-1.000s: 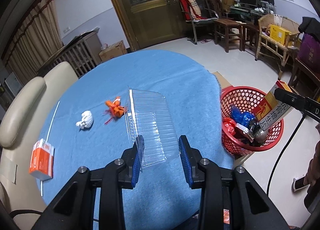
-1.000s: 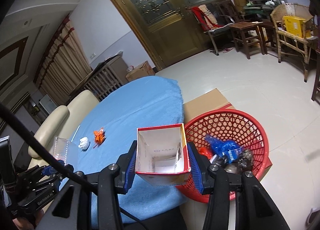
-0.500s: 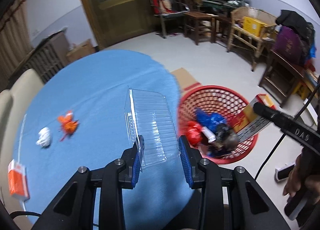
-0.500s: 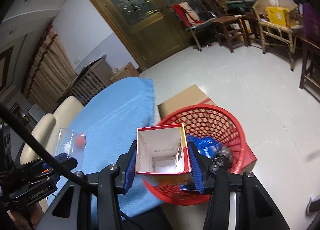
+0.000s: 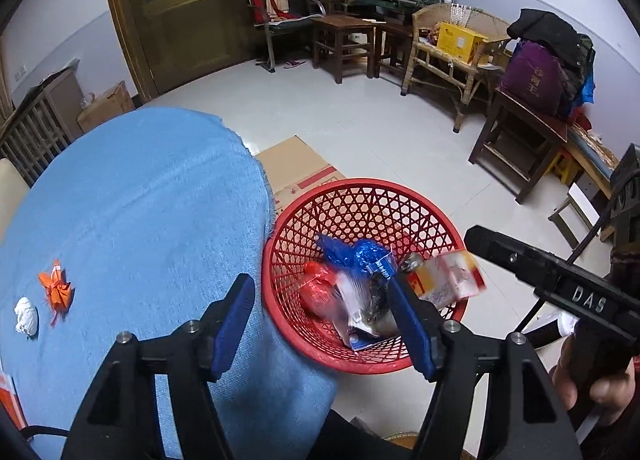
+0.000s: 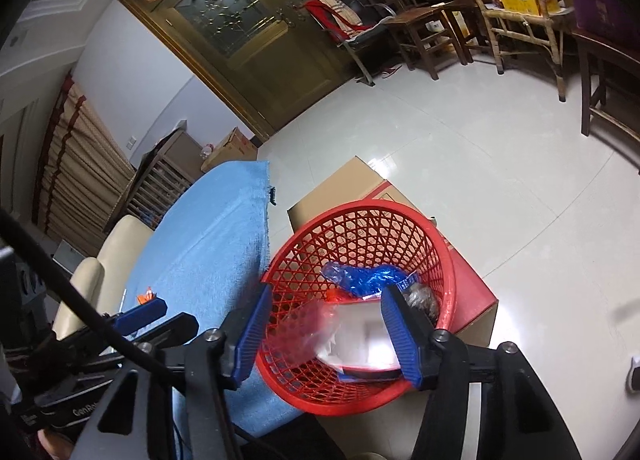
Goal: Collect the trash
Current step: 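Carry the box and clear container over the red basket and open both grippers, then move both grippers back over the table toward the orange wrapper and tissue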
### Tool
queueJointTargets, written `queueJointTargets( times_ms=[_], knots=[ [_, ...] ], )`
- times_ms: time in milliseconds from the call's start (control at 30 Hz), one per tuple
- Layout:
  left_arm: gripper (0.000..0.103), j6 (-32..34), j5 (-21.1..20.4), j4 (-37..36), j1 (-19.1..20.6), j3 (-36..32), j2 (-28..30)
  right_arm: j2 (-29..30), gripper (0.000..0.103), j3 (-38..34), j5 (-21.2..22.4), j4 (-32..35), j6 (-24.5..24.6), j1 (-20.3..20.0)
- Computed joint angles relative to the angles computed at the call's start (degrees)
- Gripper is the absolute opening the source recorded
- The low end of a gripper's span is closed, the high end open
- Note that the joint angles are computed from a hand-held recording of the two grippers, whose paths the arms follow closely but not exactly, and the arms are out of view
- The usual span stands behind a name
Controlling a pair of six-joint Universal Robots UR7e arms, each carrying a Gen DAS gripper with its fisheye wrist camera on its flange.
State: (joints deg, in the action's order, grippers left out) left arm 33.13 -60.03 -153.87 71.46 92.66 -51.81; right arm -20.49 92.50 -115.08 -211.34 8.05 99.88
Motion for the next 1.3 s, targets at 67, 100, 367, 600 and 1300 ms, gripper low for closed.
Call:
queueJointTargets(
  times_ms=[67, 100, 367, 600, 1300],
  knots=[
    [0.070, -0.32, 0.37, 0.31, 0.34, 0.06, -0.63, -0.02, 0.066, -0.11, -0.14, -0.69, 0.06, 0.22],
    [0.070, -0.57, 0.20, 0.49, 0.61, 0.14, -1.07, 0.06, 0.066, -0.34, -0.22, -0.71, -0.04, 0.37],
    [0.070, -0.62, 4.17, -5.24, 2.61, 3.73, -6.12, 1.84, 0.066, -3.27, -0.68, 1.59, -2.03, 2.65],
    [0.071, 2.30, 8.35, -16.81, 4.72, 7.78, -11.60, 7.24, 0.069, -12.93, -2.74, 13.11, -7.94, 7.48],
    [0.072, 4.93, 11.40, -33.88, 11.43, 11.59, -22.53, 21.31, 0.077, -30.15, -7.12, 16.89, -24.17, 21.92]
  ],
)
